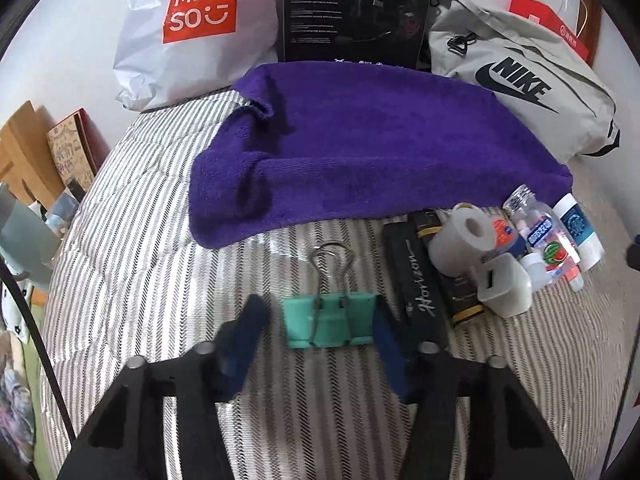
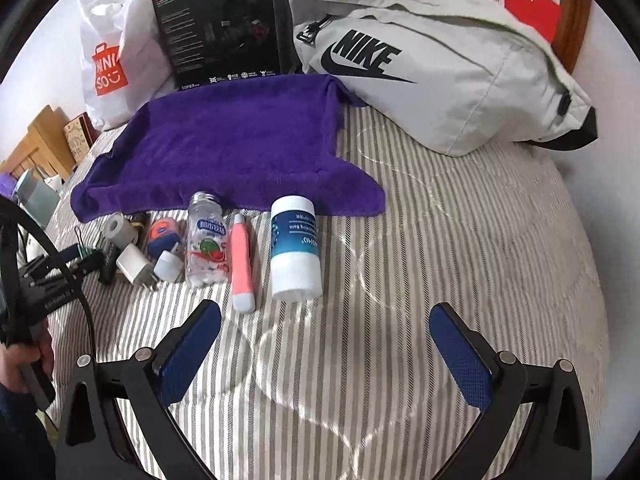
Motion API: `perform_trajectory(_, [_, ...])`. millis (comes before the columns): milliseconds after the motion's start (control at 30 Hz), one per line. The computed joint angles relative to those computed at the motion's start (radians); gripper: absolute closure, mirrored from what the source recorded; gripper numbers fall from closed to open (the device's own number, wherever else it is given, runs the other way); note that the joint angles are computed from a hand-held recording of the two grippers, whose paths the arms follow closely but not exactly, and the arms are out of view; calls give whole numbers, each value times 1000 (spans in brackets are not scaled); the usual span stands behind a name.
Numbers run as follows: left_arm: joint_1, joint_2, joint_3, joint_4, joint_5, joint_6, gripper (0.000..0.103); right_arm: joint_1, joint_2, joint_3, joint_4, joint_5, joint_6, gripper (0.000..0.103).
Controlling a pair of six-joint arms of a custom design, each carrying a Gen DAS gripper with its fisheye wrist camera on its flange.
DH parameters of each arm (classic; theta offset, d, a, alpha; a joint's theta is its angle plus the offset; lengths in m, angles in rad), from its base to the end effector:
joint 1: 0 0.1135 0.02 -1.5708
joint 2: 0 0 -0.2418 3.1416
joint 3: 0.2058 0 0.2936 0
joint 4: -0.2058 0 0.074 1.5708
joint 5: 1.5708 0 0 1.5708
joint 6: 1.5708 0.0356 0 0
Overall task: Organize rigid objects
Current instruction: 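Grasp the teal binder clip with the left gripper while the right grasps the balm stick, then carry clip and balm stick onto the purple towel and open both grippers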
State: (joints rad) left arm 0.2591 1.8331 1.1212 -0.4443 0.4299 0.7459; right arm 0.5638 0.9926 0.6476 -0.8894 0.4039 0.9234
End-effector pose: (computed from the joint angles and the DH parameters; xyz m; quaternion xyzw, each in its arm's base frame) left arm 0.3734 0.0836 0.1074 0.2730 0.9173 -0.0861 0.2768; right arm 0.1882 0.1025 0.1745 0.2058 0.9443 -0.0345 0.2546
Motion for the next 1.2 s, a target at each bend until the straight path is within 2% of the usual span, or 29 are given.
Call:
perform_trajectory(67, [-3, -7, -4, -8, 2, 8, 63, -38, 1, -14, 49, -28, -31, 2])
perform_trajectory(200, [-8, -19, -16, 3, -15, -2, 63, -129, 2, -54, 168, -93, -84, 5])
perform_trajectory(267, [-7, -10, -3, -10, -13, -3, 63, -173, 54, -47, 214, -128, -120, 18])
perform_trajectory(400, [-5, -6, 3, -15, -12, 0, 63, -205, 191, -13, 300, -148, -211, 30])
perform_trajectory(433, [-5, -6, 3, -14, -11, -3, 63, -208, 218, -5, 311, -149, -226, 38])
perform_trajectory(567, [-10, -11, -4, -5, -20, -14, 63, -202, 295, 8, 360, -165, -262, 41])
perform_trajectory(700, [-14, -13, -8, 0, -23, -20, 63, -179, 342, 20, 383, -120, -280, 42])
perform_trajectory(800, [-16, -14, -11, 2, -24, -18, 63, -171, 352, 23, 390, -96, -285, 46])
perform_trajectory(900, [-15, -10, -4, -6, -23, -18, 63, -185, 339, 16, 395, -107, -294, 56])
perform_trajectory(967, [-15, -9, -1, -9, -22, -20, 63, -204, 307, -5, 413, -149, -307, 67])
perform_trajectory(1200, [0, 10, 41, -55, -15, -13, 64, -223, 238, -39, 378, -184, -308, 67])
